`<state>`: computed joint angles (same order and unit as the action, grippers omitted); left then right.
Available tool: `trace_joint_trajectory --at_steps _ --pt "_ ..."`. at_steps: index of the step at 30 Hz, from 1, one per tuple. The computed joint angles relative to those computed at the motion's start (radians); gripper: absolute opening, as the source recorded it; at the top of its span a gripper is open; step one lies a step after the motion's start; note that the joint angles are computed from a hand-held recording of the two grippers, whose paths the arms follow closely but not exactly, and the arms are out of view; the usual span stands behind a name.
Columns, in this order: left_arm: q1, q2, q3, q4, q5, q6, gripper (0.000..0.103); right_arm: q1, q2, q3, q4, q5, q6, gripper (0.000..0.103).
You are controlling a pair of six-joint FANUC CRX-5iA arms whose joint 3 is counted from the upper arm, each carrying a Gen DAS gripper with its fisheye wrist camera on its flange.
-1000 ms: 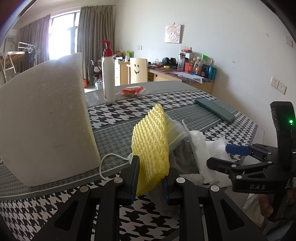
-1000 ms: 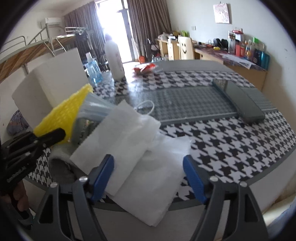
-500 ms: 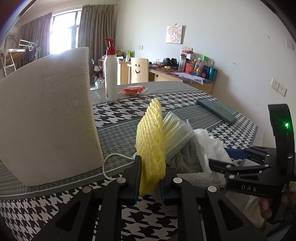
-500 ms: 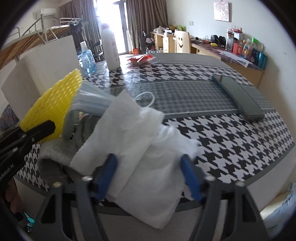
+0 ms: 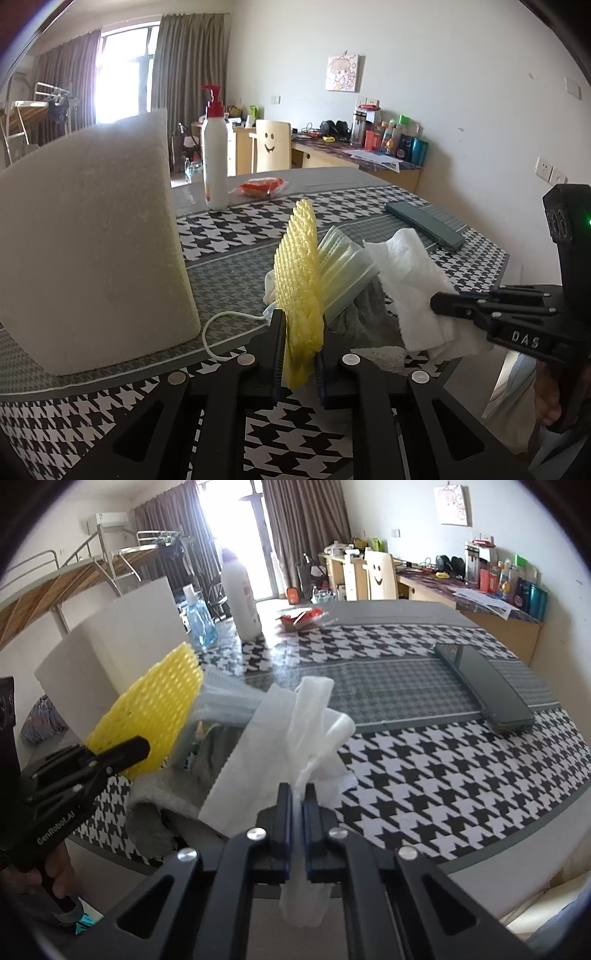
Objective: Organize soft objects
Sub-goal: 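Close the left gripper on the yellow mesh net while the right gripper closes on the tissues, then lift the yellow net and tissues with both tools and carry them over the white foam box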
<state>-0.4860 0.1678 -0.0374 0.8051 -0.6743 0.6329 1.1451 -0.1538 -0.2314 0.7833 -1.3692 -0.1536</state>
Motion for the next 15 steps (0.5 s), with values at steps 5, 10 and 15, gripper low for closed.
trace_joint_trajectory --at_steps 5,10,15 --pt "0.001 -0.026 -0.035 0.033 0.020 -0.035 0.012 0.010 -0.042 -0.035 0.062 0.022 -0.043 0.007" --pt "0.006 -0.051 -0.062 0.078 0.033 -0.070 0.011 0.014 -0.051 -0.045 0.105 0.025 -0.066 0.007" --pt "0.014 -0.084 -0.102 0.140 0.045 -0.127 0.010 0.010 -0.038 -0.034 0.132 0.033 -0.039 0.007"
